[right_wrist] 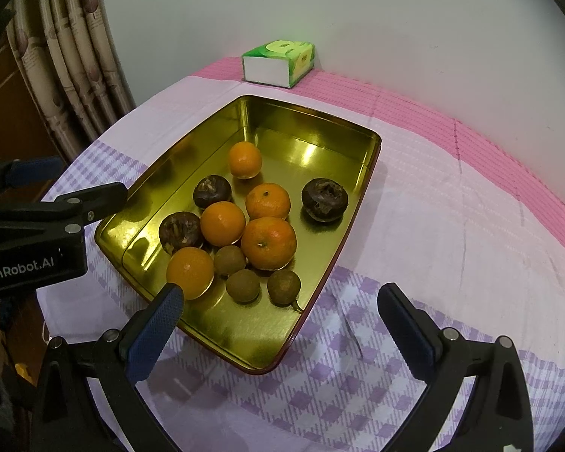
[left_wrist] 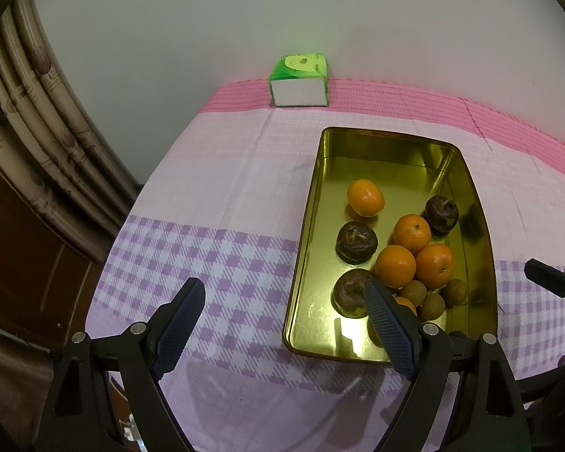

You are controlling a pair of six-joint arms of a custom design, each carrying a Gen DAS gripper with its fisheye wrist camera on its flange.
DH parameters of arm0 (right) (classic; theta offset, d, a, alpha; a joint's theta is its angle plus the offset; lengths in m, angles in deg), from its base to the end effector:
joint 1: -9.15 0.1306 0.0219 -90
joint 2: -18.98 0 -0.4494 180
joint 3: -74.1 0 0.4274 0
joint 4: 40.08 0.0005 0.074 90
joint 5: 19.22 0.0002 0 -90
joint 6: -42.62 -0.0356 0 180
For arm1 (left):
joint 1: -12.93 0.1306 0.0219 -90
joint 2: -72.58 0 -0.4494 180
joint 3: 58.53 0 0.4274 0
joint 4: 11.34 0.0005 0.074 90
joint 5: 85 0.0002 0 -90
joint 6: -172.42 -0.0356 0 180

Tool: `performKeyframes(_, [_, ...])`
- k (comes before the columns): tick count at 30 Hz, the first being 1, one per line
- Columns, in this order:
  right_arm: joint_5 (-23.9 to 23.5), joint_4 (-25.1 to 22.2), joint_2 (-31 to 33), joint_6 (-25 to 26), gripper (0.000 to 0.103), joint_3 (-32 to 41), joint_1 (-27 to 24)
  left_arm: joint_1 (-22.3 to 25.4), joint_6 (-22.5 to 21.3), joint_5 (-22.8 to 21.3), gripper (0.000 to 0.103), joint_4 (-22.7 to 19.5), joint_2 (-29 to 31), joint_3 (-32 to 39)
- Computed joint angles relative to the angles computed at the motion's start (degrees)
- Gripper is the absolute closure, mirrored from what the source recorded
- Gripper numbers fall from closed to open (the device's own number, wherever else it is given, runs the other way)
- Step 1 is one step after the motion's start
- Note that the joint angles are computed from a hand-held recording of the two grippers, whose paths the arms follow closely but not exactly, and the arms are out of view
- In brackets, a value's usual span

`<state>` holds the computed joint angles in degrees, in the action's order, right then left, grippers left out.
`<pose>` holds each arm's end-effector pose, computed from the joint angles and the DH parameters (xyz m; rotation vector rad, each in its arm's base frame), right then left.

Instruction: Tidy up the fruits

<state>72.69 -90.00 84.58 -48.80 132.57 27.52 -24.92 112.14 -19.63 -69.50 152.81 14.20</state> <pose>0.3040 0.0992 0.3947 -0.3660 2.5419 0.0883 0.3349 -0.2421 0.4207 0.0610 2.5536 0.1570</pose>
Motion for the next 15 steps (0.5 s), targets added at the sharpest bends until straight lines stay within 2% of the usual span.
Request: performKeyframes(15, [0.15,0.15,0.09,-0.10,0.001,-0.12,0.17,0.05,0.20,0.06,0.017,-0.06,-0.12,-0.34])
